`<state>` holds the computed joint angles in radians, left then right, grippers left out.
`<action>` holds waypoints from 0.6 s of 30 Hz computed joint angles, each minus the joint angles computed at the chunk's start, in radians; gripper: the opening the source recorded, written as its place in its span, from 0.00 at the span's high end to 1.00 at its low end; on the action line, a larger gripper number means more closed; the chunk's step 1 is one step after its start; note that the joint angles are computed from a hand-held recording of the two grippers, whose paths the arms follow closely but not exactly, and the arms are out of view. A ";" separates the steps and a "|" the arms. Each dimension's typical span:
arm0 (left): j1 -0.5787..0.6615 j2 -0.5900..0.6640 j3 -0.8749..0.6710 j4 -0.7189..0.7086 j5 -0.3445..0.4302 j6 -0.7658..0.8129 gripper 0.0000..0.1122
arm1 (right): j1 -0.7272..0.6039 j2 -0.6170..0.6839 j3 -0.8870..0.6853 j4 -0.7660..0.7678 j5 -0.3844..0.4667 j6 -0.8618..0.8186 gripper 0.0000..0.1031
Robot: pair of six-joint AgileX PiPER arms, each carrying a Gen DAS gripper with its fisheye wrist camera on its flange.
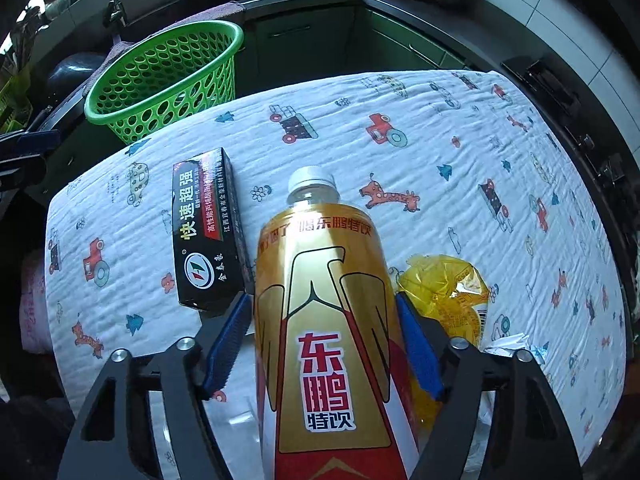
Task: Collect trash
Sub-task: 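Grasp the black glue box with the left tool while the right tool grasps the Dongpeng bottle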
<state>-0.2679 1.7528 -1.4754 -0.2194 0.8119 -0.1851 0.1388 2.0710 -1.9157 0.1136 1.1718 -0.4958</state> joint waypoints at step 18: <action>-0.161 0.484 -0.649 -0.014 0.351 -0.445 0.17 | -0.171 -0.269 0.253 0.219 -0.097 -0.072 0.37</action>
